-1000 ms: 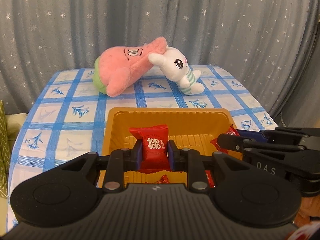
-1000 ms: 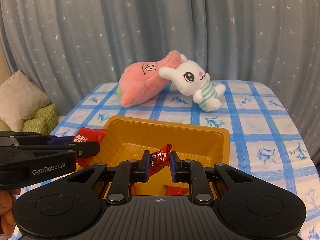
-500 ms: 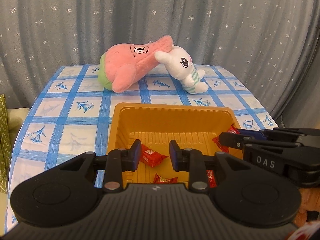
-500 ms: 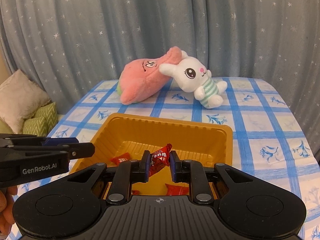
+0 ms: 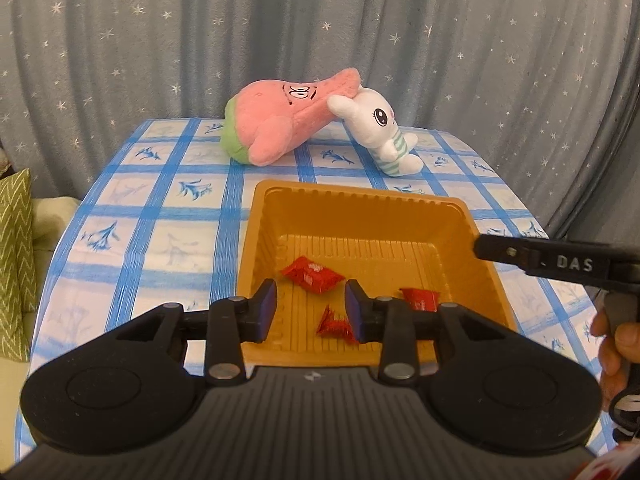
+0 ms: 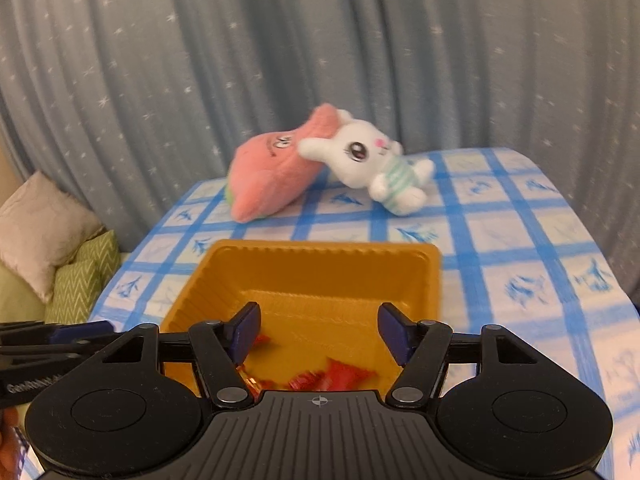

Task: Organize snacks
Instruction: 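Withdraw both tools from the tray back toward the remaining snacks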

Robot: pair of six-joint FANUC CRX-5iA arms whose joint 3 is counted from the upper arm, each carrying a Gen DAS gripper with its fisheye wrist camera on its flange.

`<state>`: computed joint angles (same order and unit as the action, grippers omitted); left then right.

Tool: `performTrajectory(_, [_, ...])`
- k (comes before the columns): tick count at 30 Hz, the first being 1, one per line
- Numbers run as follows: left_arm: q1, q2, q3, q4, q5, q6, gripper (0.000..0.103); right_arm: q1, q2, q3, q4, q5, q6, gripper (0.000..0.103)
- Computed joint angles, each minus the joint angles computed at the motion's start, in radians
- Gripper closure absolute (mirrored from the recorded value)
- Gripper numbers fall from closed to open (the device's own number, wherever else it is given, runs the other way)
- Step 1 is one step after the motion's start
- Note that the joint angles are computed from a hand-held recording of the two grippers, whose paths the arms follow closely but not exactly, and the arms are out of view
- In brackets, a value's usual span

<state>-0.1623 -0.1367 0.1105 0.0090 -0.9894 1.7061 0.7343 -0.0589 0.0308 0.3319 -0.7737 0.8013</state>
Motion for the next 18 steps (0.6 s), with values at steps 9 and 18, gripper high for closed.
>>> performTrajectory(9, [-0.052, -0.113, -0.062, -0.03, -0.039, 0.078, 0.069, 0.086, -0.199, -0.197, 0.133, -0.084, -0.252, 0.038])
performTrajectory(18, [-0.128, -0.213, -0.103, -0.076, -0.094, 0.145, 0.069, 0.267, -0.365, -0.323, 0.303, -0.221, -0.446, 0.038])
